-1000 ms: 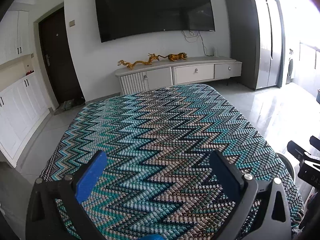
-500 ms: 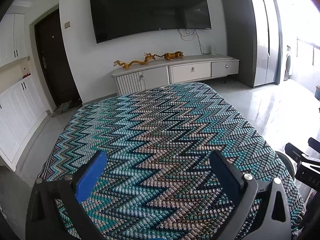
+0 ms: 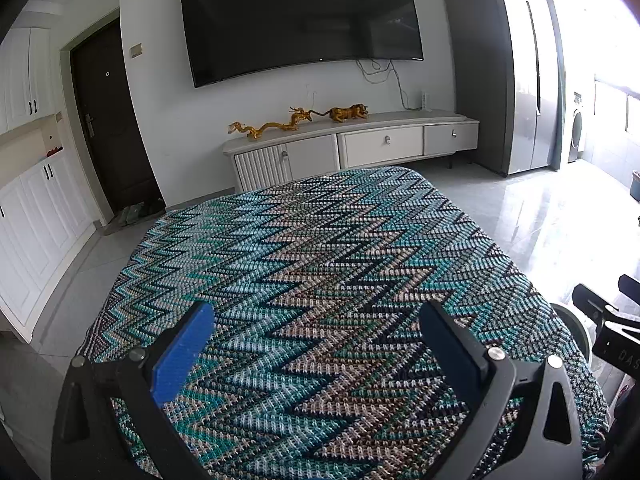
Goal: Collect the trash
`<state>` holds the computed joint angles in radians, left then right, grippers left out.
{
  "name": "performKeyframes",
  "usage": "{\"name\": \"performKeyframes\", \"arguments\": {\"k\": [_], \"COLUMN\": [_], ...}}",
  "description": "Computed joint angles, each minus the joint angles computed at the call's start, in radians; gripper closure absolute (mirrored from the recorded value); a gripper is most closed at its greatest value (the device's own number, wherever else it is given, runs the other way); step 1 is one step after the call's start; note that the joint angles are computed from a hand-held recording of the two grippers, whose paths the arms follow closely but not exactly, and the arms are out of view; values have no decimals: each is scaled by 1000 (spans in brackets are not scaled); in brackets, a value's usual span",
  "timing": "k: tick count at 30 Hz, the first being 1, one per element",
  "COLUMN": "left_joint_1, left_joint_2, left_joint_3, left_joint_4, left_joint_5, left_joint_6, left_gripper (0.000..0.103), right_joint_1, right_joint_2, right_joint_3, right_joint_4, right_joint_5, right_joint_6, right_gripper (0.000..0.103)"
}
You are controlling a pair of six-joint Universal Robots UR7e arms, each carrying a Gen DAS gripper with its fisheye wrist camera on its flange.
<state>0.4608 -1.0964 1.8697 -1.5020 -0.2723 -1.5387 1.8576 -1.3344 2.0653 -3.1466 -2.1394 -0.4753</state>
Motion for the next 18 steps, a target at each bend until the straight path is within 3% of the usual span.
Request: {"name": "performKeyframes", "arguments": {"k": [11, 18], "left_joint_1": [-14, -20], "left_joint_2": [-13, -12], "left_joint_3": [3, 14], "left_joint_4": [25, -50], "left_joint_5": [18, 23], "left_joint_6": [-35, 31], "left_gripper": [0, 0], "right_joint_1": [7, 7], "right_joint_2": [-9, -17], "right_joint_3": [6, 7], "right_joint_4": [-13, -21], "right_joint_5": [-10, -23], "right_joint_6": [0, 4], "right_gripper": [6, 6]}}
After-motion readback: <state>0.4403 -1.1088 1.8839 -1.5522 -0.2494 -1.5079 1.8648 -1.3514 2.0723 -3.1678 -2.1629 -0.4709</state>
